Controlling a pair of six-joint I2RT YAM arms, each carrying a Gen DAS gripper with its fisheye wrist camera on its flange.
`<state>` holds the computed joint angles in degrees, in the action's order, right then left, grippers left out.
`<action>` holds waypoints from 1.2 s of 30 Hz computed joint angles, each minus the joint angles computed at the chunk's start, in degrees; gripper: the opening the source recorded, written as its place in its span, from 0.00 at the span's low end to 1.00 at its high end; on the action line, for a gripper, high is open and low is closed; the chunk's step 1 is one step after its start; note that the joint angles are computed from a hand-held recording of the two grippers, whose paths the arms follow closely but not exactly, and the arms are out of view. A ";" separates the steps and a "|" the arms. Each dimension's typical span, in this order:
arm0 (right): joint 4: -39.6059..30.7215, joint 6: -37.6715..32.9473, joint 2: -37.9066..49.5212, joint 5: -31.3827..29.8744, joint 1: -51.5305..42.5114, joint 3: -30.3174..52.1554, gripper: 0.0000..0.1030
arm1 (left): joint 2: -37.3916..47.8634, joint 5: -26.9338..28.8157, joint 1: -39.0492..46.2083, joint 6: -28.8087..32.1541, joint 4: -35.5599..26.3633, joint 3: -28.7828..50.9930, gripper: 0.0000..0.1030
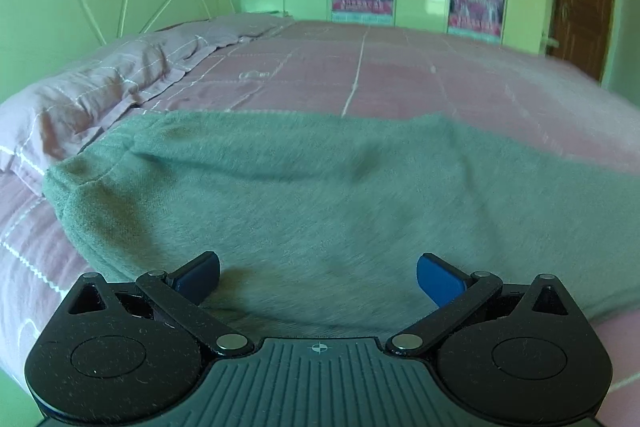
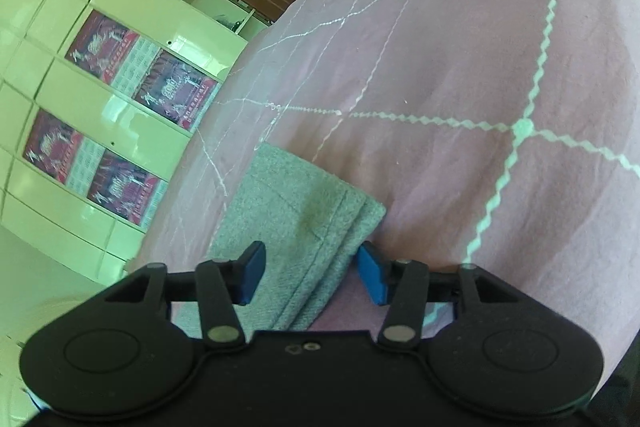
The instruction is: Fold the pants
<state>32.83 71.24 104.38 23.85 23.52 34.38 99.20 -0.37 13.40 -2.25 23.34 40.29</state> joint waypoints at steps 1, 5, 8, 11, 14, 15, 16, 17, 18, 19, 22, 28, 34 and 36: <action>1.47 0.06 0.16 0.11 0.08 -0.69 0.11 | -1.50 1.00 -1.33 -1.51 1.43 -1.30 1.00; 6.20 1.44 -0.48 0.41 -0.06 -3.84 0.09 | -0.13 -1.46 -9.75 -0.68 -0.99 0.48 1.00; 8.95 1.48 -0.64 -0.61 -0.61 -5.74 0.09 | 4.57 -7.39 -13.37 -0.02 -0.49 1.57 1.00; 8.56 2.64 -0.80 -2.08 -1.01 -5.54 0.12 | 0.68 -6.88 -14.92 -5.96 -6.17 2.90 1.00; 13.56 5.20 0.36 -2.74 -1.26 -6.99 0.21 | -0.11 -5.87 -18.72 -7.99 -5.63 2.83 1.00; 12.67 4.79 0.24 -2.86 -1.26 -6.64 0.21 | 0.76 -7.75 -20.68 -8.92 -7.48 4.09 1.00; 11.81 4.35 0.08 -2.71 -1.13 -6.31 0.20 | 0.90 -9.01 -22.37 -10.79 -8.23 4.61 1.00; 11.23 4.29 0.09 -2.18 -0.81 -6.03 0.20 | 0.60 -9.20 -24.11 -13.02 -7.36 4.42 1.00; 10.81 4.65 0.19 -1.42 -0.35 -5.71 0.20 | 0.42 -9.53 -26.60 -14.07 -5.97 4.46 1.00; 10.64 4.91 0.27 -0.91 -0.03 -5.60 0.20 | 0.79 -10.80 -29.53 -13.42 -5.29 5.28 1.00; 10.03 5.08 0.03 -0.37 0.41 -5.38 0.21 | 5.70 -12.74 -36.96 -12.42 -9.13 12.81 1.00; 10.59 5.76 -1.76 1.06 1.44 -6.96 0.21 | 16.25 -21.82 -45.86 -21.10 -21.22 27.41 1.00; 15.16 7.75 0.12 0.09 0.48 -8.38 0.21 | 15.31 -23.41 -47.62 -21.82 -21.86 26.24 1.00; 15.51 8.28 -0.10 1.06 0.61 -8.59 0.21 | 14.37 -23.26 -47.82 -22.04 -21.41 24.97 1.00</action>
<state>48.34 79.52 104.29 24.91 24.13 25.79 113.56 -23.63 -34.41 -24.29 1.93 65.26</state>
